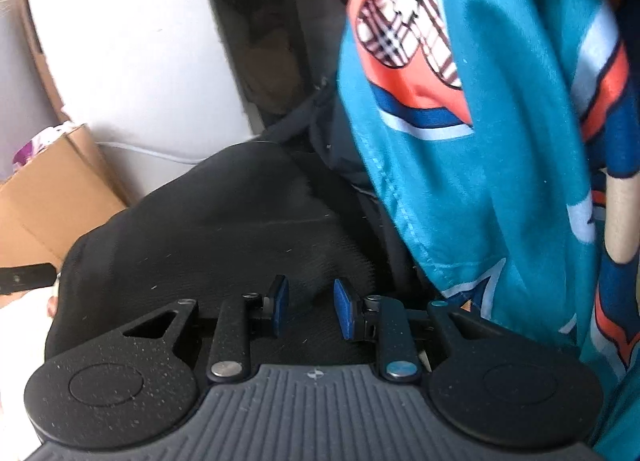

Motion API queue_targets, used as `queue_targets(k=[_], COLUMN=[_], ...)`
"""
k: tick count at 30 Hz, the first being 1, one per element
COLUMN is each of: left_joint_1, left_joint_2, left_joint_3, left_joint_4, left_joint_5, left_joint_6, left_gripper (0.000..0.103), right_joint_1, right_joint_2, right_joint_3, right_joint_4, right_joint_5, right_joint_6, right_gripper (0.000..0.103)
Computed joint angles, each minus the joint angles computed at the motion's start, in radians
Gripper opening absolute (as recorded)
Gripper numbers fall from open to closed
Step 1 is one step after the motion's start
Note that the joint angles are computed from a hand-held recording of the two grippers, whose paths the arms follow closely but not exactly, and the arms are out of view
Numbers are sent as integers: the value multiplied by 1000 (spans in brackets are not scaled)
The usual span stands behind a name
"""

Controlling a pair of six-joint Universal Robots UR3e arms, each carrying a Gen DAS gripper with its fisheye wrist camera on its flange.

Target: Fold clothes

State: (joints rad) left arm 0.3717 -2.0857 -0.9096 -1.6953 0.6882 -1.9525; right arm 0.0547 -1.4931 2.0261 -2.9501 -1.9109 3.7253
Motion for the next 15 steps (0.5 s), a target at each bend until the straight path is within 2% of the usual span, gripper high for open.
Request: queue_targets(k=[4, 7, 10, 11, 15], left_joint_1=[10, 9, 18, 23, 44], left_joint_2=[64, 99, 123, 125, 134], left_joint_3=[-126, -229, -308, -317, -329], left_joint_4=[32, 133, 233, 240, 210], left_joint_5=[23, 51, 74, 81, 109], left_joint_6=[31, 14, -25, -30, 28], left_gripper=[16, 21, 46, 50, 48], right_joint_1=[11, 9, 21, 24, 41], right_joint_2=[26, 62, 73, 64, 7], right_joint_3=[-10, -31, -32, -18, 40], right_joint_4=[-13, -5, 16, 15, 35], right_joint_5=[31, 59, 46, 45, 36], right_joint_6=[-23, -33, -24, -18, -12], right_gripper=[34, 42, 49, 50, 51])
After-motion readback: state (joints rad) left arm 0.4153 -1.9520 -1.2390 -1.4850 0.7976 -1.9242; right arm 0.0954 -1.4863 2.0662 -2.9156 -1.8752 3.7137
